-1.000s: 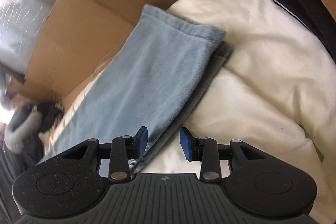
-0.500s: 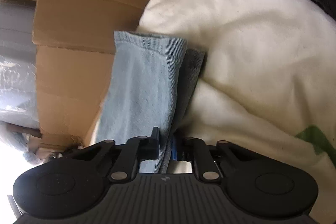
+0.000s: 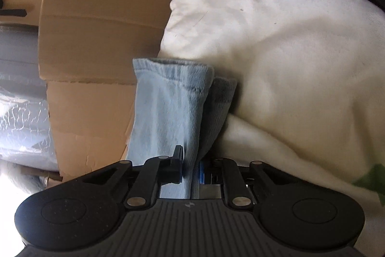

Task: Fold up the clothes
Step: 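Grasp the jeans edge with the left tool while the right tool holds the leg end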

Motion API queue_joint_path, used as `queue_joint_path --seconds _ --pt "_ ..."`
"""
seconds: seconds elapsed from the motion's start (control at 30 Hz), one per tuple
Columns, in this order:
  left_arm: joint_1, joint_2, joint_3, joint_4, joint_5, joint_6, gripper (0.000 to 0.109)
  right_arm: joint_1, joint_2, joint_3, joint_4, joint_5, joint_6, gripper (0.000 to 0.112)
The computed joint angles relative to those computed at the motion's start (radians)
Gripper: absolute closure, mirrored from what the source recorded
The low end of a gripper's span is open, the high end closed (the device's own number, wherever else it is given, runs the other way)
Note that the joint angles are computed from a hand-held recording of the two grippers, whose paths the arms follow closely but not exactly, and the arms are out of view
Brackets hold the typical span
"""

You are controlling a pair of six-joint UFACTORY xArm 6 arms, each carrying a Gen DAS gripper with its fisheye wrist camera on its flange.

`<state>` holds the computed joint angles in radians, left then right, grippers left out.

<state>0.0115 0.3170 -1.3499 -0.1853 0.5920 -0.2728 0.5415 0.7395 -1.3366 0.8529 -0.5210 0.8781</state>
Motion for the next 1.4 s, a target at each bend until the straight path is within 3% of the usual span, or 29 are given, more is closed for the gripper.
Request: queue_joint_path --seconds 0.23,0.47,0.53,0.6,0.67,0.73,0.77,0.93,1.07,1.13,1.2,1.27,1.4 --pt "0.012 -0.003 0.045 -0.144 -0.042 0.032 0.053 -0.005 0.036 -0.097 0.157 0.029 -0.172 0.099" --pt "0.018 0.056 0.013 -0.297 -0.091 0.128 0.049 -0.009 0.071 -0.155 0.202 0.025 -0.216 0.099" --pt "0.016 0.068 0.004 -0.342 -0.107 0.141 0.041 -0.011 0.081 -0.171 0.214 0.029 -0.235 0.097" --pt "0.01 0.068 0.007 -0.368 -0.122 0.142 0.04 -0.015 0.089 -0.182 0.215 0.032 -0.243 0.096" --pt "0.008 0.057 0.022 -0.411 -0.126 0.155 0.05 -0.018 0.092 -0.188 0.212 0.034 -0.245 0.096" --pt "0.011 0.041 0.037 -0.5 -0.104 0.206 0.069 -0.02 0.094 -0.194 0.21 0.037 -0.25 0.097" --pt "0.011 0.037 0.044 -0.517 -0.096 0.212 0.069 -0.022 0.095 -0.195 0.204 0.039 -0.253 0.097" --pt "-0.007 0.036 0.072 -0.539 -0.152 0.204 0.066 -0.025 0.107 -0.223 0.22 0.043 -0.286 0.097" --pt "-0.016 0.043 0.071 -0.508 -0.177 0.161 0.067 -0.043 0.068 -0.128 0.084 0.013 -0.149 0.104" --pt "-0.016 0.04 0.071 -0.477 -0.173 0.119 0.083 -0.05 0.03 -0.055 0.006 -0.006 -0.091 0.105" --pt "-0.012 0.032 0.071 -0.465 -0.162 0.099 0.085 -0.051 0.005 -0.021 -0.027 -0.013 -0.081 0.106" --pt "-0.011 0.025 0.061 -0.401 -0.147 0.062 0.087 -0.042 -0.024 0.005 -0.013 -0.019 -0.103 0.106" --pt "-0.009 0.028 0.022 -0.298 -0.112 -0.006 0.089 -0.022 -0.08 0.019 0.12 0.002 -0.285 0.106"
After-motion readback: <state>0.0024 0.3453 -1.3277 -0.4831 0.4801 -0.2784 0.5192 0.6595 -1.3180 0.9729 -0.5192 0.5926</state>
